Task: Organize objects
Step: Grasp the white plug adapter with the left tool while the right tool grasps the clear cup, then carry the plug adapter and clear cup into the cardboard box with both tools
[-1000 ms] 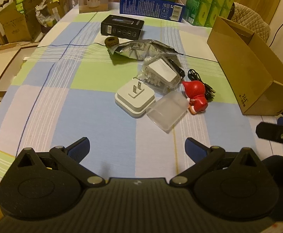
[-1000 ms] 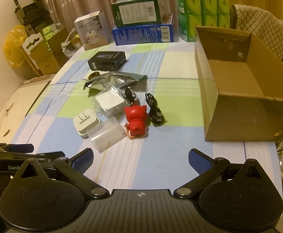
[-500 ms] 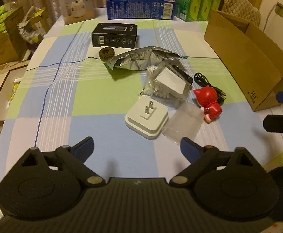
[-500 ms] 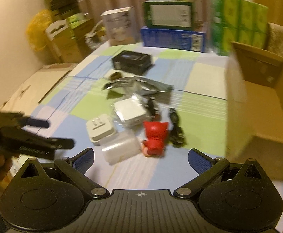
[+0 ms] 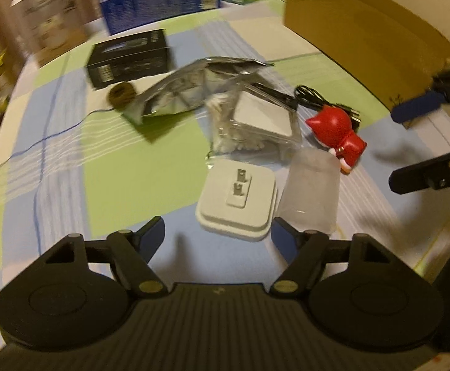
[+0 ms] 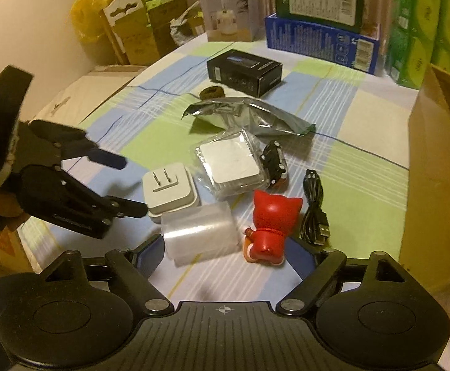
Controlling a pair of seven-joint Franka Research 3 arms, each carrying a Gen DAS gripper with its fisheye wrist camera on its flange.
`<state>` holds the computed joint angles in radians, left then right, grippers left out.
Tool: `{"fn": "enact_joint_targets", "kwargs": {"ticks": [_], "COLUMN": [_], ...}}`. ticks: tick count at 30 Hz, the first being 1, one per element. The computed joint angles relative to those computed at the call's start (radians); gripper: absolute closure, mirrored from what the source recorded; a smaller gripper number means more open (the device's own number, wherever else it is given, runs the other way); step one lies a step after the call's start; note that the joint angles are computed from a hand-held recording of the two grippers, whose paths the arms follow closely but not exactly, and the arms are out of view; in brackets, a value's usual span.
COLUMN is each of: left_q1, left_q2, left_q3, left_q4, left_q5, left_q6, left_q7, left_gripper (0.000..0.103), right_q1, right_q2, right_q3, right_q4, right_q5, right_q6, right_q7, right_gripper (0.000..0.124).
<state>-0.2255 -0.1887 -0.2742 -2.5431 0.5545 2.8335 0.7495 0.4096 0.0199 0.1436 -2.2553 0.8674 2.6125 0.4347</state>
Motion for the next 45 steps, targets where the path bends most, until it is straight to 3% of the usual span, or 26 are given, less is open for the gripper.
{"fn": "enact_joint_targets", "kwargs": {"ticks": [7, 9, 18, 23, 30, 33, 45], "left_q1": [-0.018, -0.028, 0.015, 0.059, 0.077, 0.077, 0.059], "left_q2": [0.083, 0.090, -0.010, -0.055, -0.070, -0.049, -0.004], "left_q3": [0.040, 0.055, 0.031, 0.002, -0.001, 0.003, 0.011], "left_q4": [0.036, 0.028, -0.051, -0.094, -0.108, -0.096, -0.057], "left_q5": [-0.076, -0.155, -0.141, -0.076, -0.025, -0.010, 0.019], "left_q6": [0.054, 0.083, 0.042, 0.052, 0.075, 0.081, 0.045], "left_q7": [0.181, 0.232, 0.124, -0.008, -0.058, -0.045, -0.072], "left_gripper": [0.033, 0.043, 0.044, 0.042, 0.035, 0.035, 0.042], "right_q1": [-0.005, -0.007, 0.000, 0.031, 0.054, 0.050, 0.033], "right_q2": [0.034, 0.043, 0.108, 0.155, 0.202, 0.207, 0.144], "right_q3": [0.004, 0.007, 0.023, 0.034, 0.045, 0.053, 0.068], "right_q4": [0.035, 0.045, 0.119, 0.144, 0.163, 0.160, 0.113], "right_q5": [-0.027, -0.019, -0.076, -0.217, -0.353, -0.359, -0.285], "right_q6": [-0.051, -0.065, -0.137, -0.081, -0.024, -0.004, 0.039], "right_q7": [-0.023, -0.035, 0.004, 0.097, 0.195, 0.211, 0.176], "right_gripper": [0.041, 0.041, 0.041, 0.041, 0.041, 0.055, 0.055]}}
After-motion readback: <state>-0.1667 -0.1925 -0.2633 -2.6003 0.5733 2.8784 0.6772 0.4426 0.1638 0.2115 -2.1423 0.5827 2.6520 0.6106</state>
